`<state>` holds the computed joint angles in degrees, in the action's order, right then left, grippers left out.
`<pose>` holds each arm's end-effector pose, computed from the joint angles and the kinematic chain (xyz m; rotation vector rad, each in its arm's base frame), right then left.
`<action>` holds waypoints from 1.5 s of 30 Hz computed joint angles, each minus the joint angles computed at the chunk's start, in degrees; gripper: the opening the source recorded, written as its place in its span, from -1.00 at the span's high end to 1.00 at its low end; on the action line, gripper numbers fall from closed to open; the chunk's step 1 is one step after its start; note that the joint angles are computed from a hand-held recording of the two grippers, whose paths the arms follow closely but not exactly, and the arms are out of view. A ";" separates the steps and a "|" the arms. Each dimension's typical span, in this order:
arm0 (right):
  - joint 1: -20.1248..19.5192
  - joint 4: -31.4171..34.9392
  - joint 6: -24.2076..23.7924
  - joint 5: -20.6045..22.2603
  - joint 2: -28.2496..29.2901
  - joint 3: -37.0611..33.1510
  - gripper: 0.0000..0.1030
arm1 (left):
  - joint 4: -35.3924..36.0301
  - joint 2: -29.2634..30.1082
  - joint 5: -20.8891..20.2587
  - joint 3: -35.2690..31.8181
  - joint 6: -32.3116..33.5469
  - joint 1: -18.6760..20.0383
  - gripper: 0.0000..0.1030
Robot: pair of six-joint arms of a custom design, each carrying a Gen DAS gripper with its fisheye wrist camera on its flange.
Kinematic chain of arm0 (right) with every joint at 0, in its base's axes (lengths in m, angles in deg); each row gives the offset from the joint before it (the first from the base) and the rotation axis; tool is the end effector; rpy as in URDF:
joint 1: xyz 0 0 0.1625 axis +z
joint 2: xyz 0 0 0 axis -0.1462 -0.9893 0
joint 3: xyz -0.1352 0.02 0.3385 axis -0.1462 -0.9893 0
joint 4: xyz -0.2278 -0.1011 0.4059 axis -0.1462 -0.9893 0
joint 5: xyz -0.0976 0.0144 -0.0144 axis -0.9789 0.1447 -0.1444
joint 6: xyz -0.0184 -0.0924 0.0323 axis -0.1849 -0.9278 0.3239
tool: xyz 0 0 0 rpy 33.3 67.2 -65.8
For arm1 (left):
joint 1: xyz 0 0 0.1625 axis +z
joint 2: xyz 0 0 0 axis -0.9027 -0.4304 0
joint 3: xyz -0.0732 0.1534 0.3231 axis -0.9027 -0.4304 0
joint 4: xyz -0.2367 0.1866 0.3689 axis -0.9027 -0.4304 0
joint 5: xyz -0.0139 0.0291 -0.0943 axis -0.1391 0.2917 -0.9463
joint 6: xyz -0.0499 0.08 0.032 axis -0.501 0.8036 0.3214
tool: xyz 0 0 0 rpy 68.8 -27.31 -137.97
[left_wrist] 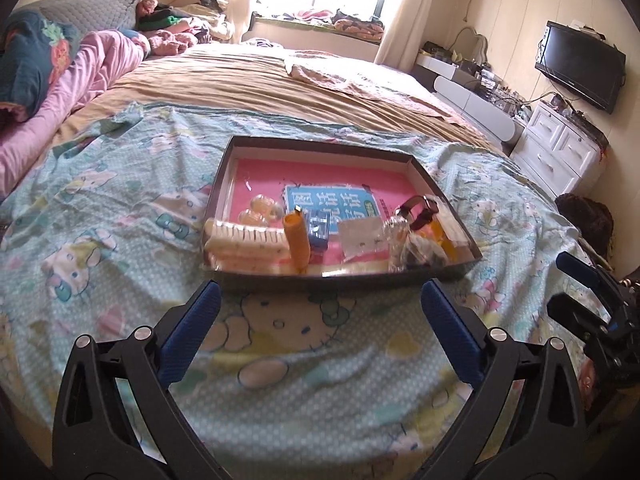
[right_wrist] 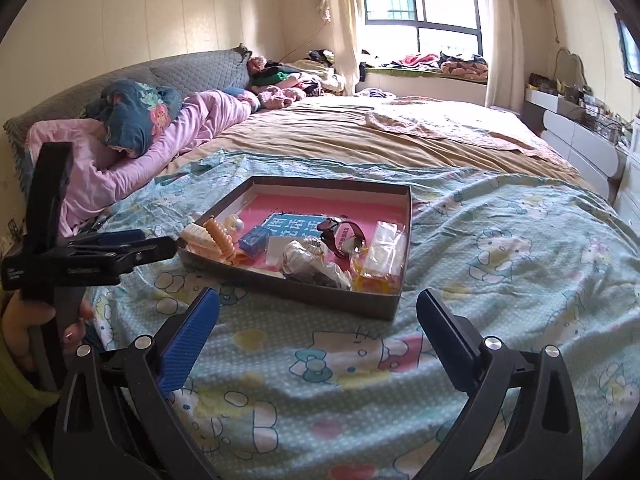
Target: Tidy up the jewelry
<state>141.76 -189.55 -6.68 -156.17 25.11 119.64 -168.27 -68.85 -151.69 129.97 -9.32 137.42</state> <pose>0.3530 -0.2859 -0.0373 0.6077 -2.3103 1.0902 0.0611 -0.3832 0.3631 0.7120 2.5221 -0.8284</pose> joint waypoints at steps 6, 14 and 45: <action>1.42 0.94 4.47 -2.64 1.44 0.37 -0.91 | 6.15 -7.58 0.78 2.81 0.19 -0.99 -0.82; 2.21 4.86 9.67 -0.08 1.70 0.89 -0.91 | 8.94 -12.39 0.91 4.84 0.57 -1.32 -0.82; 3.53 7.01 11.07 -0.67 0.82 0.98 -0.91 | 10.31 -15.41 2.46 5.63 -1.01 -1.94 -0.82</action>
